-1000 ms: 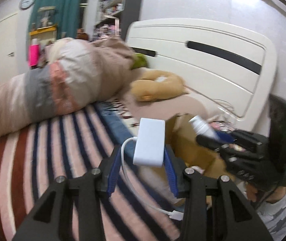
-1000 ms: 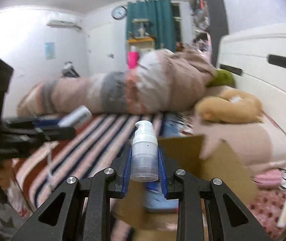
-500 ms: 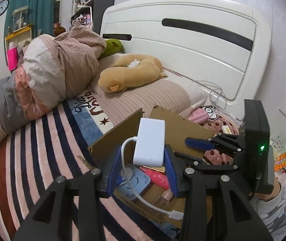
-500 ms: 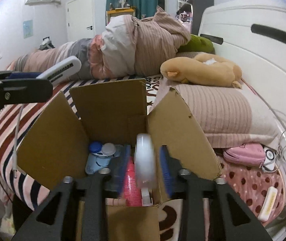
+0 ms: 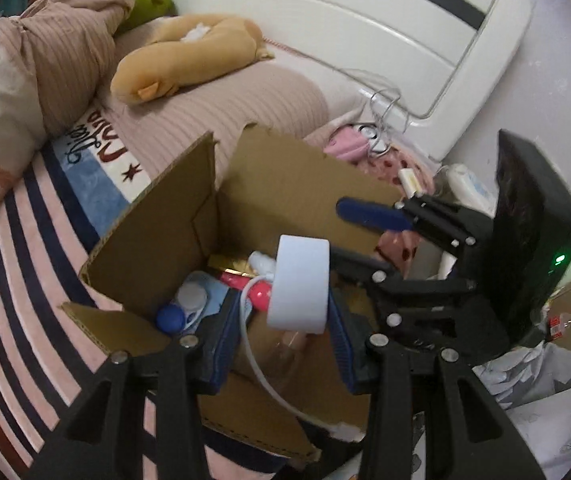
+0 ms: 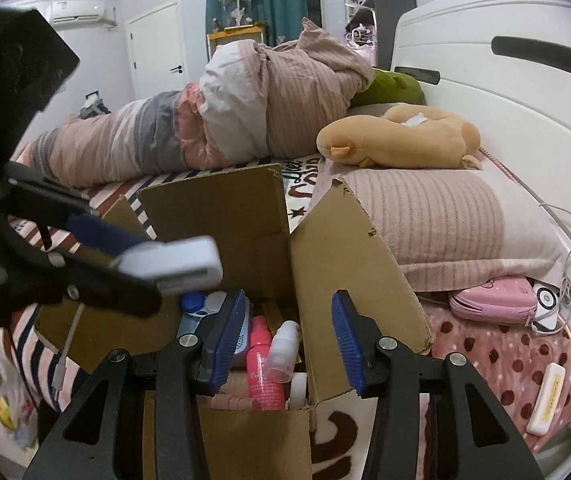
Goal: Organize rigid objects
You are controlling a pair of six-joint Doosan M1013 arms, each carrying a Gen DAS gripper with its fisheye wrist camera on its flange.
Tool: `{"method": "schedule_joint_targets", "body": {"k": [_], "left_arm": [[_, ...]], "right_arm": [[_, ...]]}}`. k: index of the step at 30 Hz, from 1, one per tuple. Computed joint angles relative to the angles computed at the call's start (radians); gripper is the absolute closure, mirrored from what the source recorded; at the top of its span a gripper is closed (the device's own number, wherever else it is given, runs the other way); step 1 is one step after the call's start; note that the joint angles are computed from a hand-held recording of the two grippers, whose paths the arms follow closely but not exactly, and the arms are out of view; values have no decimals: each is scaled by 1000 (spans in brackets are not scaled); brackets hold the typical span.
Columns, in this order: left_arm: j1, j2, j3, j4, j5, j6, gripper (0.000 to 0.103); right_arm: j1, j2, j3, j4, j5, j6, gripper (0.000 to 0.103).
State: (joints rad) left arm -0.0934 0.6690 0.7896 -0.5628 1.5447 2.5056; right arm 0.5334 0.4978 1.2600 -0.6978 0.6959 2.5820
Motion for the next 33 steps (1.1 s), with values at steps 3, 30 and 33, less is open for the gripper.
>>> {"method": "schedule_joint_targets", "body": {"k": [3,30,33], "left_arm": [[-2,-5,13,9,-15,2,57],[130,-300,480,-178,-903,-121,1],[144,-304,497,-166,-956,-156,1]], "right_arm": [[-2,1,1,7,-9,-2,62],[9,-40,26,-321,-313,128,0],[11,-35,16,-292,-325,78,0]]}}
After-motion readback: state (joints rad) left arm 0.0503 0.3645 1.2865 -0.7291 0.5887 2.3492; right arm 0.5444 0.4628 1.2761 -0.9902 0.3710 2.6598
